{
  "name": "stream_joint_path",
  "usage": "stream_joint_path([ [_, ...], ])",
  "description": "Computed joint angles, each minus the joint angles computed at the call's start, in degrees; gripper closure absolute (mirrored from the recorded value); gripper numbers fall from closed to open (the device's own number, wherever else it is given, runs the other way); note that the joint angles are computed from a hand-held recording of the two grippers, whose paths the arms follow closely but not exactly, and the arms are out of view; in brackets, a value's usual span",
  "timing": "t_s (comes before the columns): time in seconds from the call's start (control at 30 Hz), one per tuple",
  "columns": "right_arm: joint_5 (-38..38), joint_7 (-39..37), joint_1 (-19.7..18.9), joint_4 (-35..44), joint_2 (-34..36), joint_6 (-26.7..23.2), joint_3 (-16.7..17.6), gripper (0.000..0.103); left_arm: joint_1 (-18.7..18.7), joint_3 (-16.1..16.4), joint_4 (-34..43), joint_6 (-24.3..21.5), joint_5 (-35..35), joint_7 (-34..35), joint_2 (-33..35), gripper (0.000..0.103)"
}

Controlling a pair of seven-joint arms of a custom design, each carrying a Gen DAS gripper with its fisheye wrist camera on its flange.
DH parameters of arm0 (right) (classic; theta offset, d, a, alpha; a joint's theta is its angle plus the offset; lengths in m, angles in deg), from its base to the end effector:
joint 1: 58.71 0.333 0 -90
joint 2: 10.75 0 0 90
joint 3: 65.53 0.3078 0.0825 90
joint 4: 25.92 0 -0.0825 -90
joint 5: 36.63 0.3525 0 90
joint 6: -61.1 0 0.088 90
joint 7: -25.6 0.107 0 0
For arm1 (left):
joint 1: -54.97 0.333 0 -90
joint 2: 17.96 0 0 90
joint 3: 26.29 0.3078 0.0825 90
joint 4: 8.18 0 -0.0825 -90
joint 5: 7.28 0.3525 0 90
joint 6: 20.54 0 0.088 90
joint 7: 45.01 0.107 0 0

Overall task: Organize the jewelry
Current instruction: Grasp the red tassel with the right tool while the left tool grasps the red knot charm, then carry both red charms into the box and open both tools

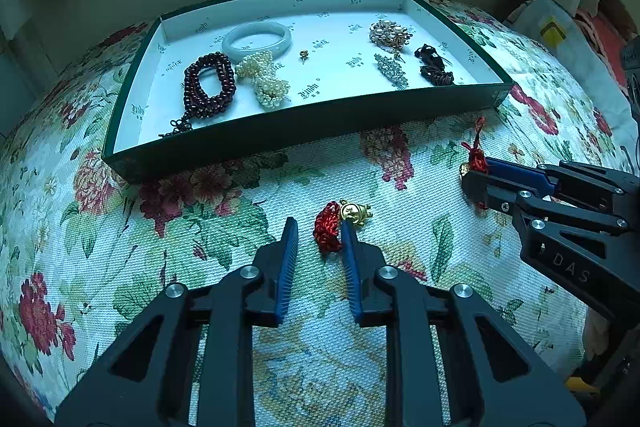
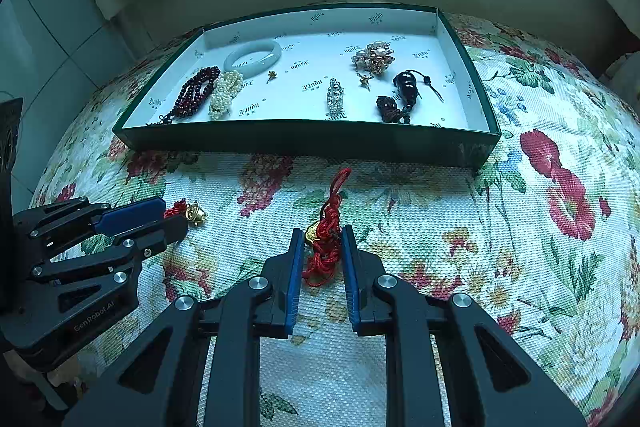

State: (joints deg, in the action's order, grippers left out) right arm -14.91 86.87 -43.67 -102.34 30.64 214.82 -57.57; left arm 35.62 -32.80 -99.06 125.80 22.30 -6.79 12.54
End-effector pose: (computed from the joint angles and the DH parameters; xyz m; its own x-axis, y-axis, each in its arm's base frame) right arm 0.7044 0.2533 0.3832 0.5560 -0.8225 -0.1202 -0.6783 -0.3653 -0.6376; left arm 0.6284 -0.2969 0.3841 0.0986 -0.9939 0.0490 -0.8523 -0.1097 -0.5113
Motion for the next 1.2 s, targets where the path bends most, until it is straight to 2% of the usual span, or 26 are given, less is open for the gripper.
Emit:
stream_joint_path([
  [0.03,0.1,0.0,0.0,-0.1,0.0,0.0,0.0,0.084,0.0,0.0,0.0,0.1,0.0,0.0,0.0,0.091],
  [0.17,0.2,-0.2,-0.1,-0.1,0.0,0.1,0.1,0.084,0.2,0.0,-0.5,0.7,0.0,0.1,-0.2,0.094],
  [0.43,0.4,-0.2,-0.1,-0.8,-0.5,0.3,0.2,0.084,-0.2,0.5,-1.0,0.9,0.6,-1.5,-0.9,0.095],
  [0.87,4.5,-4.0,-1.6,-6.0,-5.6,3.6,2.6,0.084,-0.9,1.1,-2.6,1.2,5.6,-6.8,-5.7,0.095],
  [1.2,9.1,-9.4,-2.6,-4.1,-8.2,5.6,4.6,0.084,-0.4,1.7,1.8,0.1,9.9,-8.5,-6.9,0.095],
])
